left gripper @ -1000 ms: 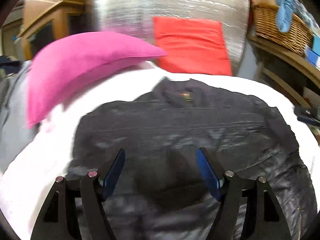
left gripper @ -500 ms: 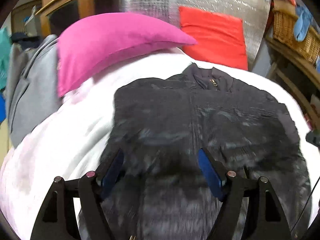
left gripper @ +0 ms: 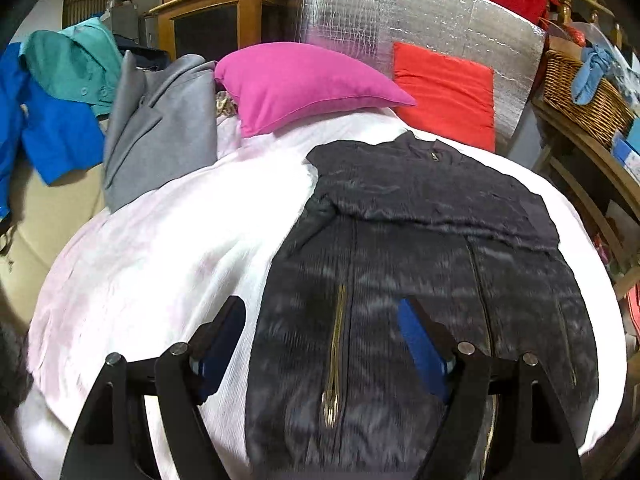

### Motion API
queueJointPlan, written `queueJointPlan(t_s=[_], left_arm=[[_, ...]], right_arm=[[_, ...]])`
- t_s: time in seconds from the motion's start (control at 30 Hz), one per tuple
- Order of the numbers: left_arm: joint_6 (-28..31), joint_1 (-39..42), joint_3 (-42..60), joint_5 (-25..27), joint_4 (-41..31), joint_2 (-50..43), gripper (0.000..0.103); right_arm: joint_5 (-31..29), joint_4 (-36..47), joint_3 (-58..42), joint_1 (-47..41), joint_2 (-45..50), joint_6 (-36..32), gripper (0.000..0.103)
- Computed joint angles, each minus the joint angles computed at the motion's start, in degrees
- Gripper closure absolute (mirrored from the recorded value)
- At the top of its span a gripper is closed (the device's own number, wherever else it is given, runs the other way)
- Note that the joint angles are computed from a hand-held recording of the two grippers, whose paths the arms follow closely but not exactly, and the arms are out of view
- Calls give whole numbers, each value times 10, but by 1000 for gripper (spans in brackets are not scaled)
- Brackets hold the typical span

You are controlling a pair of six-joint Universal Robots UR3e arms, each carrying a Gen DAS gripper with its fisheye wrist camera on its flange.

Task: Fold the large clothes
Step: 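Lower both grippers onto the jacket's ribbed hem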

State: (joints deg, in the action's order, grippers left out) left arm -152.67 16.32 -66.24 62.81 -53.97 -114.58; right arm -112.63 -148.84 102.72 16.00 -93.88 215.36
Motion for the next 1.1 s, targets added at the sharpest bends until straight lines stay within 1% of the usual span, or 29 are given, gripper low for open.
queueJointPlan(t_s=[0.13, 0.3, 0.4, 0.5, 0.57, 0.63, 0.73, 0.9, 0.93, 1.1], left_arm=[[24, 30, -95, -15, 24, 75, 23], [62, 65, -169, -29, 19, 126, 23], [84, 90, -199, -20, 21, 130, 23], [79, 119, -189, -11, -10, 101, 23], [78, 135, -171, -12, -48, 81, 23], [81, 146, -165, -10, -64, 67, 23], [87, 144, -172, 1, -66, 59, 23], [112, 128, -188, -7, -74, 60, 23], [112, 121, -190, -2, -71, 60, 23], [117, 106, -190, 0, -74, 56, 23]], right_arm=[[-42, 4, 44, 48, -32, 44, 10], [-62, 9, 98, 71, -71, 96, 10], [-75, 19, 141, 79, -106, 138, 10], [-76, 39, 185, 73, -150, 172, 10], [-62, 47, 218, 60, -181, 186, 10], [-40, 48, 246, 40, -206, 192, 10], [29, 22, 298, -18, -247, 175, 10], [127, -40, 357, -99, -266, 149, 10], [147, -54, 369, -115, -268, 144, 10], [180, -74, 388, -148, -260, 134, 10]])
